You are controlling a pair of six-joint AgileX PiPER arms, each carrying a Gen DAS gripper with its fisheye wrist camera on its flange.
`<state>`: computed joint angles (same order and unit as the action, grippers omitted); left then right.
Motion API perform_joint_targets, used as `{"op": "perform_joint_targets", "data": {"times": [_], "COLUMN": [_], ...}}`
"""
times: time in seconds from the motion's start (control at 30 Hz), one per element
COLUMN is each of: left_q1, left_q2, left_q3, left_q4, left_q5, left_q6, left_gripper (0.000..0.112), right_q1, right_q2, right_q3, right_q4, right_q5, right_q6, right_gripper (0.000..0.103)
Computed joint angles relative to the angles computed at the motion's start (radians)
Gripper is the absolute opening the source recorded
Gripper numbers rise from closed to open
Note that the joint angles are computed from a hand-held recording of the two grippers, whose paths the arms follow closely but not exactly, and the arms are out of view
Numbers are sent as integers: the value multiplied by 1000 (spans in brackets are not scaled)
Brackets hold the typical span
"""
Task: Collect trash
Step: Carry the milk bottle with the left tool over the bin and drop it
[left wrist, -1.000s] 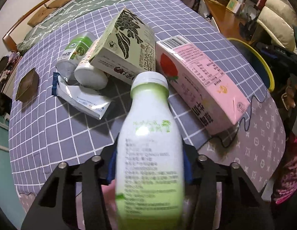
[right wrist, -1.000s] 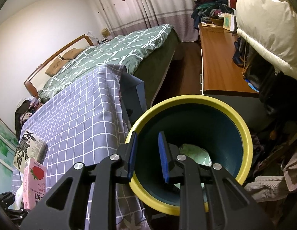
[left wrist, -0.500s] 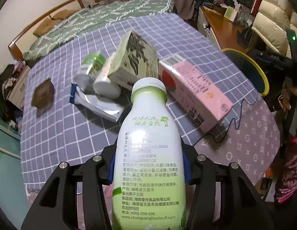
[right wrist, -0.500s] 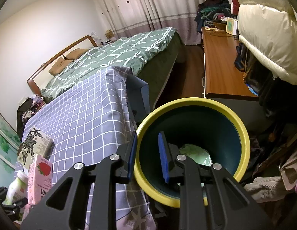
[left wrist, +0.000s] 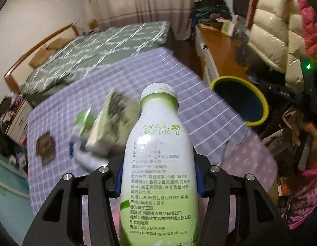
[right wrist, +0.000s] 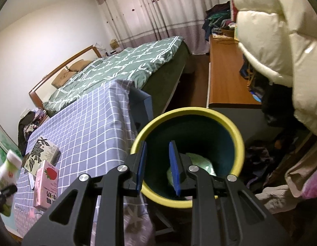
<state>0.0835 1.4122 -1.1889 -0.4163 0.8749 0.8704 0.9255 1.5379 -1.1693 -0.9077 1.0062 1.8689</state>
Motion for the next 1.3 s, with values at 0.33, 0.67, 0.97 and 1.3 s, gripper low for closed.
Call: {"op": "perform_joint_targets", "data": {"times": [0.33, 0.67, 0.97, 1.3], "left_q1": [-417, -674, -714, -412], "left_q2": [194, 532, 636, 226], "left_q3": [-236, -570, -668, -297], "left_q4": [121, 211, 217, -235], "left_q5": [-21, 41, -28, -148], "left_q6": [-258, -436, -517, -117], "left_gripper": [51, 51, 84, 94], "right_q1": [70, 75, 45, 76], "right_q2": [-141, -216, -188, -139], "right_q3": [192, 293, 269, 213], "right_q4": [-13, 5, 23, 13], "right_q5": [97, 129, 104, 93], "right_q6": [146, 202, 176, 170], "right_gripper": [22, 22, 25, 27]}}
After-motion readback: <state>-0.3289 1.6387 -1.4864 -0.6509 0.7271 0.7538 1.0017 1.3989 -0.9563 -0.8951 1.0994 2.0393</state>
